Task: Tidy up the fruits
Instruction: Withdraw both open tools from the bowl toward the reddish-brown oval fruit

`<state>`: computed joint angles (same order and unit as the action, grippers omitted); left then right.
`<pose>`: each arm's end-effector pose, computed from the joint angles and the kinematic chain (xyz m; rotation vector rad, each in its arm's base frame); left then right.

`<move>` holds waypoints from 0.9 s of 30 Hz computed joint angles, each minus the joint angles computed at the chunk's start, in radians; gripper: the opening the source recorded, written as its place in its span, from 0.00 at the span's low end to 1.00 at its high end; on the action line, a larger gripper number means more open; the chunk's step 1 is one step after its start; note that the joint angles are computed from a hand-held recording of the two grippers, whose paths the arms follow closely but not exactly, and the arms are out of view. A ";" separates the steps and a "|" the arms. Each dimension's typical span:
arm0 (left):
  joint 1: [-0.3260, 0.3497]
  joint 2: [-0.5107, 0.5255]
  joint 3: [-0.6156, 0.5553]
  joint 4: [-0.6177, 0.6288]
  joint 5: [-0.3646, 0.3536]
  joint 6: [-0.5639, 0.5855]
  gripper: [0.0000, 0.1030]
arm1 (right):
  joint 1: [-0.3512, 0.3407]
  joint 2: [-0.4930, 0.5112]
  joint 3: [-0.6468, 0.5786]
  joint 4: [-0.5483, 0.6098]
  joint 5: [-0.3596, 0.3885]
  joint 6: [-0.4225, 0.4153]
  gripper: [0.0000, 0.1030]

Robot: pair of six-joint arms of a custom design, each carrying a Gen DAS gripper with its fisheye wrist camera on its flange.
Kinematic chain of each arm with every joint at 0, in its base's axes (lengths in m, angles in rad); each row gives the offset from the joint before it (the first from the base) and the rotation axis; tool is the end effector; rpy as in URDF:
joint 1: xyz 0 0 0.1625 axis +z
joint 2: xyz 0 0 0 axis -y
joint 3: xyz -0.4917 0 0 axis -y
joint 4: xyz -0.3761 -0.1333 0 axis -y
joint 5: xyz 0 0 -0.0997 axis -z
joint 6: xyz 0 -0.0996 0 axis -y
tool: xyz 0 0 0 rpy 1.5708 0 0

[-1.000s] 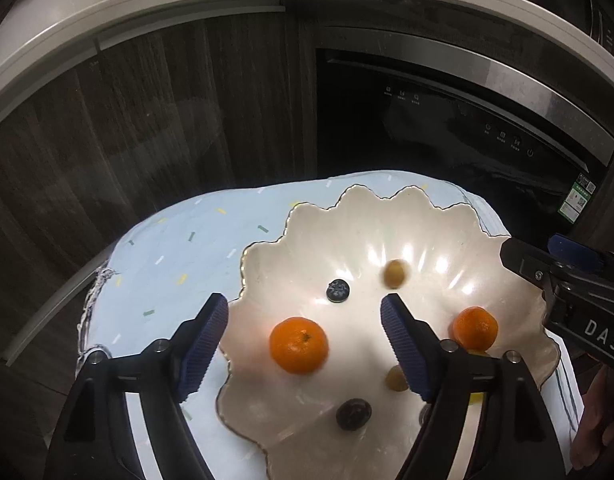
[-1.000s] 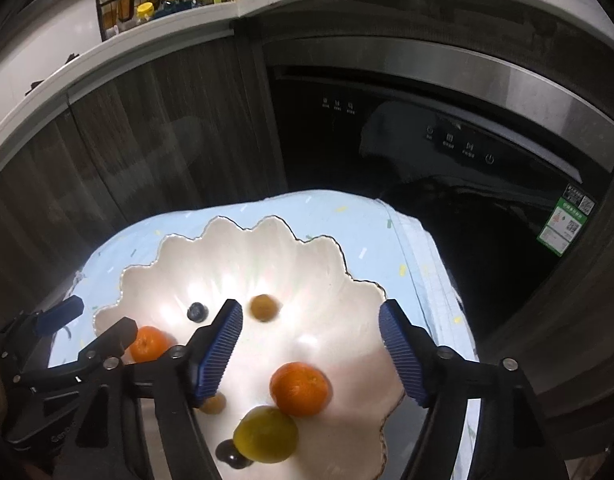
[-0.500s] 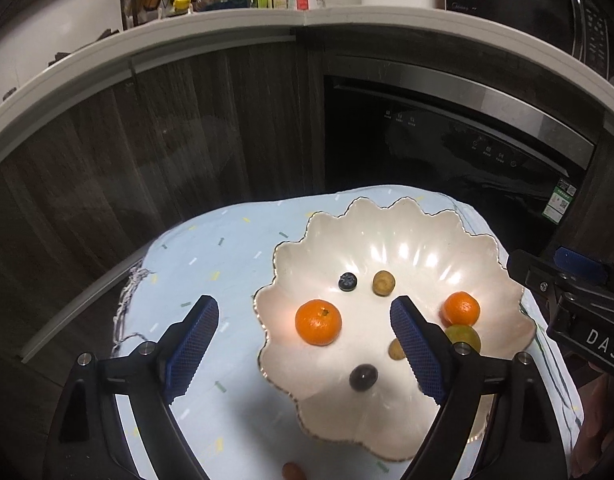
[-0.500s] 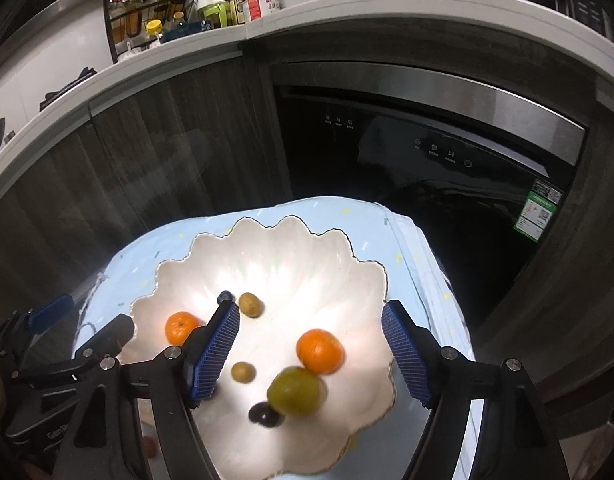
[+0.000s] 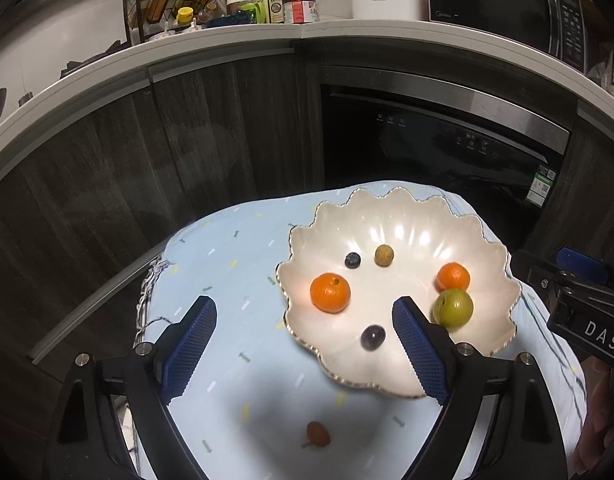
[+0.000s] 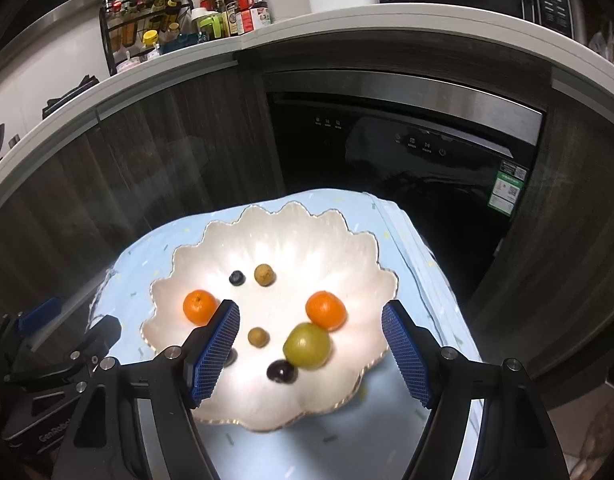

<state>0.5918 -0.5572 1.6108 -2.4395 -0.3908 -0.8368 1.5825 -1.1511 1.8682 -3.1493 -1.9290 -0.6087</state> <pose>-0.4505 -0.5744 0.0400 0.2781 2.0772 -0.9846 0.1056 -0.6184 0.3792 0.5431 -2.3492 0.9273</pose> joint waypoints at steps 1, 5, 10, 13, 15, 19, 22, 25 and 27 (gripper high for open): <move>-0.003 -0.004 0.010 0.001 0.000 -0.004 0.88 | 0.002 -0.005 0.014 -0.011 -0.004 0.000 0.73; -0.012 -0.020 0.053 -0.012 -0.001 -0.012 0.88 | 0.006 -0.018 0.059 -0.058 -0.013 0.001 0.73; -0.018 -0.036 0.101 -0.023 -0.014 -0.027 0.88 | 0.008 -0.030 0.118 -0.112 -0.022 -0.005 0.73; -0.020 -0.041 0.130 -0.043 -0.024 -0.015 0.88 | 0.007 -0.035 0.147 -0.137 -0.024 -0.006 0.73; -0.022 -0.042 0.143 -0.055 -0.028 -0.005 0.88 | 0.004 -0.038 0.167 -0.150 -0.028 -0.005 0.73; -0.024 -0.044 0.171 -0.072 -0.037 0.006 0.88 | 0.001 -0.037 0.204 -0.187 -0.049 -0.010 0.73; -0.023 -0.043 0.191 -0.093 -0.047 0.015 0.88 | -0.001 -0.034 0.226 -0.217 -0.066 -0.010 0.73; -0.022 -0.042 0.212 -0.118 -0.058 0.031 0.88 | -0.002 -0.029 0.248 -0.255 -0.082 -0.010 0.73; -0.019 -0.042 0.221 -0.122 -0.071 0.036 0.88 | -0.001 -0.023 0.259 -0.274 -0.087 -0.022 0.73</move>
<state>0.5729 -0.5992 1.8322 -2.5616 -0.4618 -0.8012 1.5817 -1.1739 2.1276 -3.4237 -2.0158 -0.6304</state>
